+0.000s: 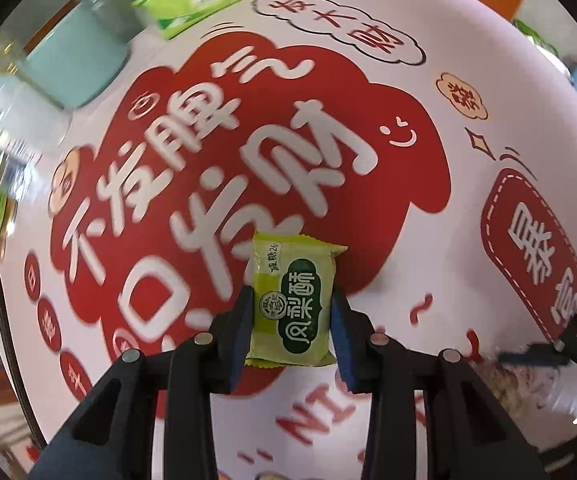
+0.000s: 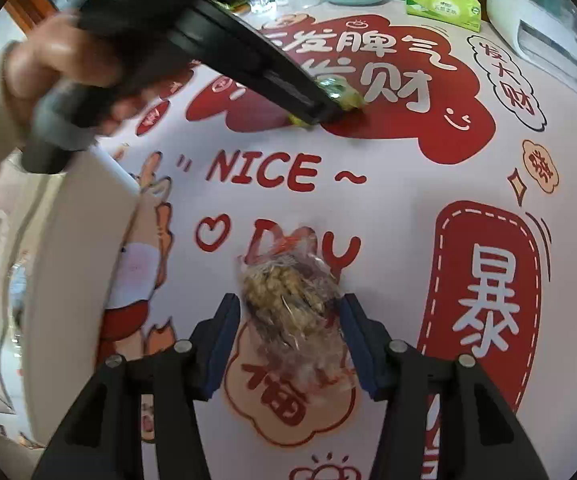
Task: Organize snacks
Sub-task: 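Grasp the green pastry pack with the left tool while the right holds the nut bag, then carry the green pack and nut bag over the white tray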
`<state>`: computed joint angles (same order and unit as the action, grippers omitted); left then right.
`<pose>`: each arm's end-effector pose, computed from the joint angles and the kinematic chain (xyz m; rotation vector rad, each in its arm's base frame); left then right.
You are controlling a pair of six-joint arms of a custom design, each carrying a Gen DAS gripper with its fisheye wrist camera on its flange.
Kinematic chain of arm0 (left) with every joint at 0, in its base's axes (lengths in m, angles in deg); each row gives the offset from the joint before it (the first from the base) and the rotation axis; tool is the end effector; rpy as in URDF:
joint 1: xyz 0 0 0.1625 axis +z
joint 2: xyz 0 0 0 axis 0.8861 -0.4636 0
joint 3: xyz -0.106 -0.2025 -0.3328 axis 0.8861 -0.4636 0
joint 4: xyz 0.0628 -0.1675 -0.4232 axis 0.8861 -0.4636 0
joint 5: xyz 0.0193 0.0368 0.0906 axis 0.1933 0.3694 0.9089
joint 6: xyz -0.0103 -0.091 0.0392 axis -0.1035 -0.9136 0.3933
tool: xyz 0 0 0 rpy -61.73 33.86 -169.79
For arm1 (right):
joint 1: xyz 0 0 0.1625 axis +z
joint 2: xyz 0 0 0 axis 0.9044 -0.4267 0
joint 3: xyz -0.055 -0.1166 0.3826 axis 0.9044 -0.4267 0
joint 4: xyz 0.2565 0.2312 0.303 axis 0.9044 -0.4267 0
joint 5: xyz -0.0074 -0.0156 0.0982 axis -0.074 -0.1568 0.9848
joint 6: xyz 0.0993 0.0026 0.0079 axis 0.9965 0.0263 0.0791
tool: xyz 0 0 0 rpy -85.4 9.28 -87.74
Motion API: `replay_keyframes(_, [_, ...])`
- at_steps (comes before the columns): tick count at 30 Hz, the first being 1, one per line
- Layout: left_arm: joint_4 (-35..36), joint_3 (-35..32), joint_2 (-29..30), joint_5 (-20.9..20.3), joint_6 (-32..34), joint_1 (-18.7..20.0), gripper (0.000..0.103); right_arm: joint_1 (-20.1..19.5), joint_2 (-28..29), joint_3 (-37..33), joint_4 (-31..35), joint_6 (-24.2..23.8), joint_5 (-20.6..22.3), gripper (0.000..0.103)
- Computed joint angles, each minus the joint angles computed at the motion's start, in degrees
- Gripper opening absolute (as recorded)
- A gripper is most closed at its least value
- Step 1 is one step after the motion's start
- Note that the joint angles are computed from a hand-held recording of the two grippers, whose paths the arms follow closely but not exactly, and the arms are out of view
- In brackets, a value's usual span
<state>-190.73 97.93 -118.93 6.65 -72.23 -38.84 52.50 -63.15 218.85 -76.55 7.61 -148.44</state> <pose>-0.3668 -0.3529 0.0414 0.9871 2.2080 0.0995 0.1791 -0.1698 0.2217 0.4312 -2.5791 0.2408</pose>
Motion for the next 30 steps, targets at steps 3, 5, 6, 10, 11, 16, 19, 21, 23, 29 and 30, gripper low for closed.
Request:
replay_keyframes(3, [1.22, 0.78, -2.97, -0.78, -2.92, -0.81, 0.035, 0.69, 1.35, 0.18, -1.06, -0.08, -1.22, 0.054])
replay_keyframes(5, [2.16, 1.15, -5.13, -1.12, -4.83, -1.62, 0.035, 1.41, 2.42, -0.06, -1.10, 0.65, -2.09, 0.052])
replay_keyframes(6, [2.66, 1.21, -6.16, -1.31, -5.68, -2.21, 0.035, 2.00, 2.97, -0.23, -0.95, 1.38, -2.59, 0.051])
replay_keyframes(10, [5.03, 1.41, -10.30, -1.44, -7.91, -4.76, 0.035, 3.29, 4.23, -1.11, 0.90, 5.17, -3.20, 0.048])
replay_keyframes(11, [6.00, 1.50, -11.48, -1.50, -8.81, -5.82, 0.035, 3.56, 4.16, -1.44, 1.82, 6.43, -3.17, 0.048])
replay_keyframes(16, [11.22, 1.61, -17.68, -2.17, -13.26, -10.94, 0.035, 7.44, 3.70, -3.51, 5.27, 12.78, -2.58, 0.047])
replay_keyframes(19, [15.54, 1.67, -22.46, -2.44, -16.98, -14.41, 0.035, 12.65, 4.93, -5.63, 6.57, 17.74, -2.52, 0.047])
replay_keyframes(21, [18.81, 1.77, -25.99, -2.59, -19.93, -16.86, 0.035, 17.20, 6.77, -7.45, 6.90, 21.46, -2.62, 0.047])
replay_keyframes(23, [22.94, 1.69, -29.86, -2.44, -23.60, -19.69, 0.035, 21.44, 9.04, -9.15, 6.53, 24.91, -2.36, 0.047])
replay_keyframes(29, [36.24, 1.09, -40.23, -3.03, -37.24, -27.99, 0.035, 30.74, 17.58, -14.00, 2.09, 31.43, -1.61, 0.048])
replay_keyframes(30, [38.25, 1.12, -41.59, -3.20, -39.62, -29.26, 0.035, 31.85, 18.86, -14.70, 1.22, 32.38, -1.28, 0.048])
